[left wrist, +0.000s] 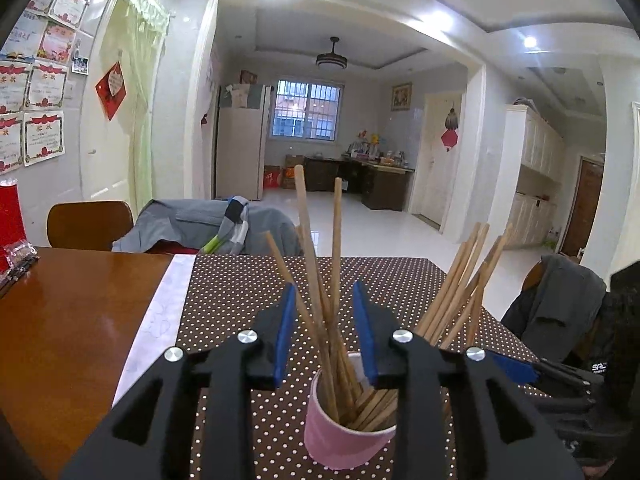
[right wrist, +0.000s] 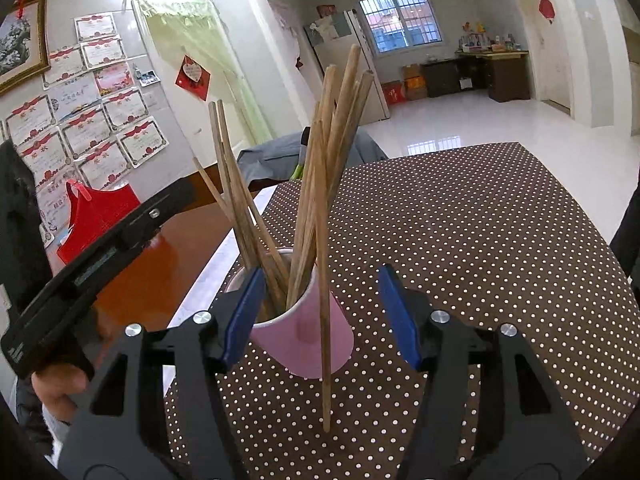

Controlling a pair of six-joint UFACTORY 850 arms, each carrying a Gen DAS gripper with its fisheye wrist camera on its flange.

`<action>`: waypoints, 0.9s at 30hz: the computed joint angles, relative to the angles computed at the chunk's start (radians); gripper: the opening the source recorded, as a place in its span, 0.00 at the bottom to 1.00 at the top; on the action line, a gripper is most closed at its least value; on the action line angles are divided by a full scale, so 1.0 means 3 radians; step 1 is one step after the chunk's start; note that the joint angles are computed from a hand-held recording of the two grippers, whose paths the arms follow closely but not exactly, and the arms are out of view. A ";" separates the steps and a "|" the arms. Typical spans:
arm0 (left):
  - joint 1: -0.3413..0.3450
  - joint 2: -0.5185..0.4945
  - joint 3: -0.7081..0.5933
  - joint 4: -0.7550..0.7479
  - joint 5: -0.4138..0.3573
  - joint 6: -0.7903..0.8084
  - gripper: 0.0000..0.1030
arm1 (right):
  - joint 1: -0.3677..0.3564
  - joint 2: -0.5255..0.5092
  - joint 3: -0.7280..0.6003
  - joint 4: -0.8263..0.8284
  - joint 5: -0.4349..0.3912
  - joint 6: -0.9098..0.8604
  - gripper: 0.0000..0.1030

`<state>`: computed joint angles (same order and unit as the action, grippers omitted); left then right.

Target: Organize utensils

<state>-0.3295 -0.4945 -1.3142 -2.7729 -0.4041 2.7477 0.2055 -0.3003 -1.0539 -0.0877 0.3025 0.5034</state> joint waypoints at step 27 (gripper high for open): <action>0.0082 0.0157 0.0102 0.0429 -0.0031 -0.0464 0.29 | 0.0309 0.0278 -0.0030 0.1414 0.0382 -0.1787 0.05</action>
